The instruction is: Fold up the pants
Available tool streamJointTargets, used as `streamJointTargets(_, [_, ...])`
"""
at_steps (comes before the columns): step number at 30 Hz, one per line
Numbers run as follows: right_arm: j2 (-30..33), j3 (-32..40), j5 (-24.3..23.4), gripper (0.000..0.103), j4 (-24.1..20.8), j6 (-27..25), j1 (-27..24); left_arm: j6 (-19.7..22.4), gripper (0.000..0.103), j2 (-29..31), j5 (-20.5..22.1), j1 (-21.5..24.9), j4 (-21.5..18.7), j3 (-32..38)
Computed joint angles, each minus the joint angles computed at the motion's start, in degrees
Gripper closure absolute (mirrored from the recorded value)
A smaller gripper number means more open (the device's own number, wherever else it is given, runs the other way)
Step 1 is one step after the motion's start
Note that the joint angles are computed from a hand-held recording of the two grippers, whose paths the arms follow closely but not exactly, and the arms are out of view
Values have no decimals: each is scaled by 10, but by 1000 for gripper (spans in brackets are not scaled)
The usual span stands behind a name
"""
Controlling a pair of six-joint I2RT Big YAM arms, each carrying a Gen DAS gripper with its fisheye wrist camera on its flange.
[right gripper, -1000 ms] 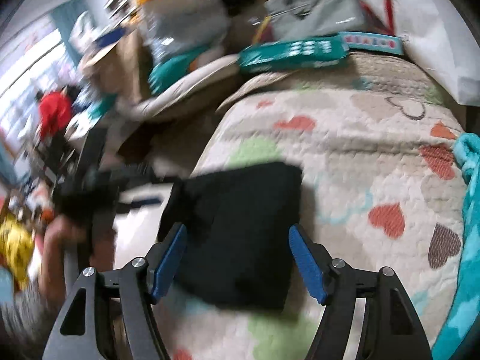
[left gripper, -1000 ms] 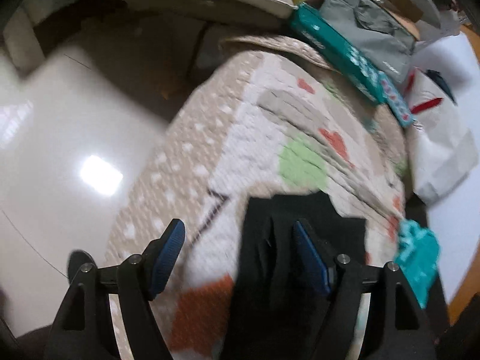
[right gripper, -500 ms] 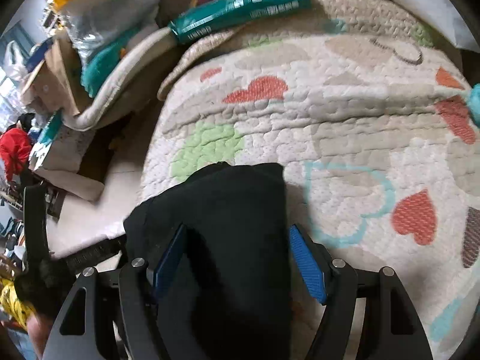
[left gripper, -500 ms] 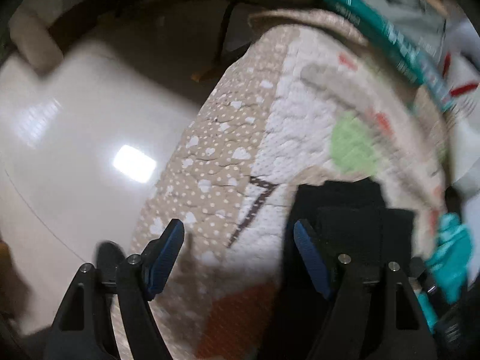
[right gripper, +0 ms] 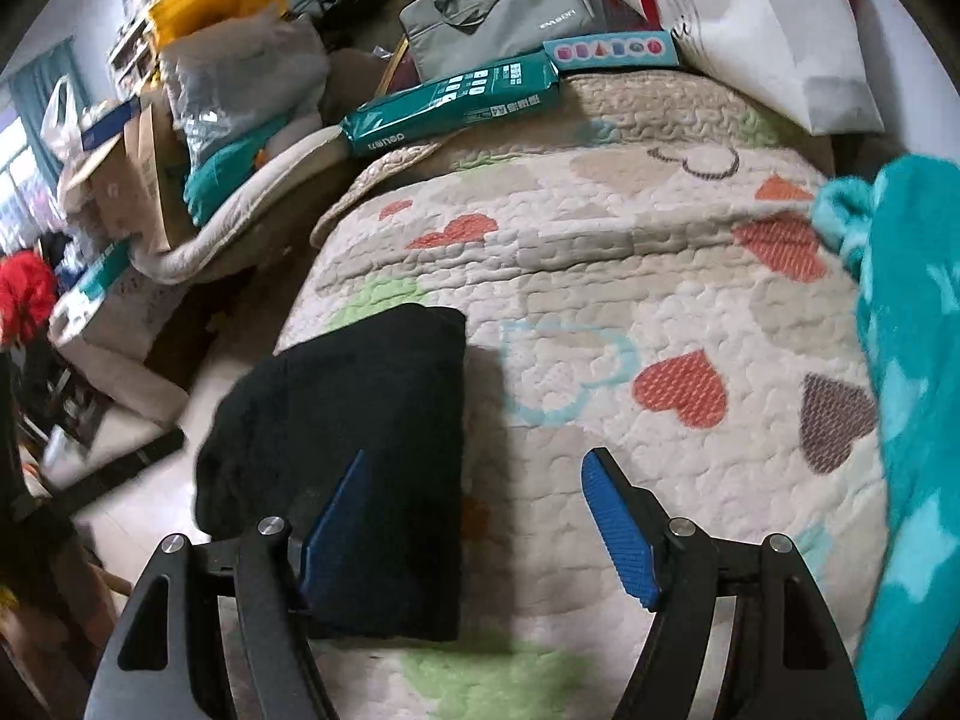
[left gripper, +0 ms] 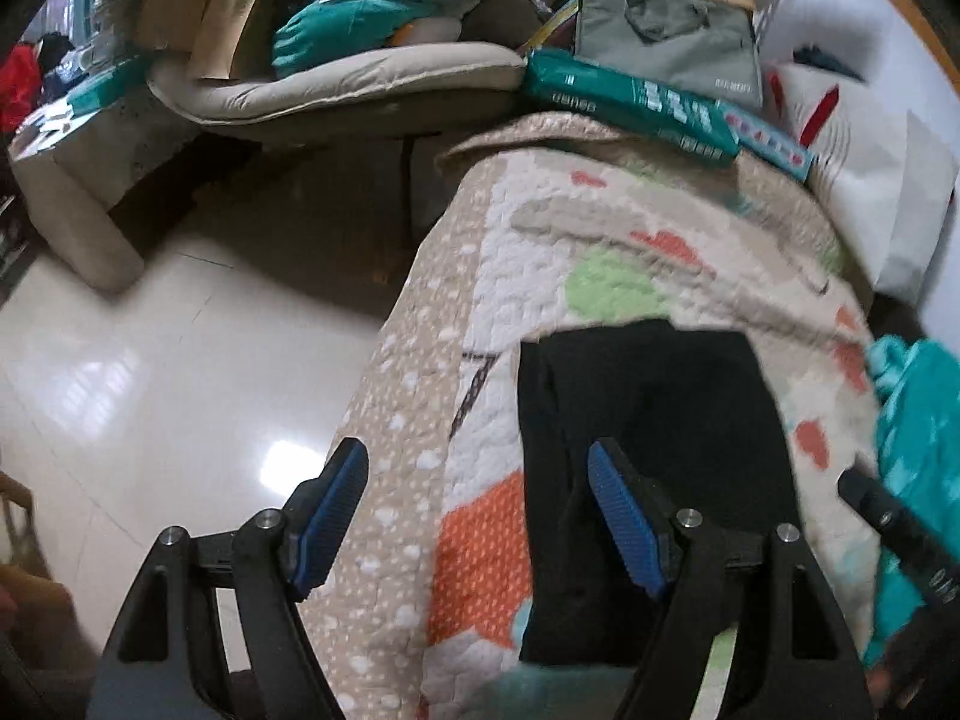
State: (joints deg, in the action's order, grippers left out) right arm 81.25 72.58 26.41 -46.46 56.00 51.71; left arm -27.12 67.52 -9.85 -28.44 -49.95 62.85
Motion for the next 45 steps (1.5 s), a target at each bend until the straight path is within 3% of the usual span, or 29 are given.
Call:
streamJointTargets(6, [15,-1,0,25,-15,-5,11,-25,28,-7,-16,-31,-16,-16])
streamJointTargets(11, [17,-6,4,25,-15,5,20,1,28,-6,-52,-53,1,-19])
streamJointTargets(23, [23,-4,29,23,-25,22,24,20,28,2,-49,-53,12,-20])
streamJointTargets(26, [14,-17,14,23,1,16,17,18,28,1,-6,-34,21,-21])
streamJointTargets(31, [6,-26,-75,22,76,-21,-28,-33,25,20,193,55,56,-20])
streamJointTargets(35, [49,12,-149,18,89,-77,-69,-48,23,49,282,80,76,-20])
streamJointTargets(38, [83,24,-202,18,101,-66,-91,-55,20,97,392,87,91,-15])
streamJointTargets(40, [96,18,-240,18,133,-55,-102,-57,6,104,392,77,118,-18])
streamJointTargets(42, [104,10,-273,18,170,-41,-108,-28,5,110,353,52,103,-1])
streamJointTargets(44, [112,6,-305,21,200,-26,-113,-18,13,108,329,35,103,3])
streamJointTargets(45, [115,5,-317,29,212,-24,-114,-16,22,107,311,25,96,8])
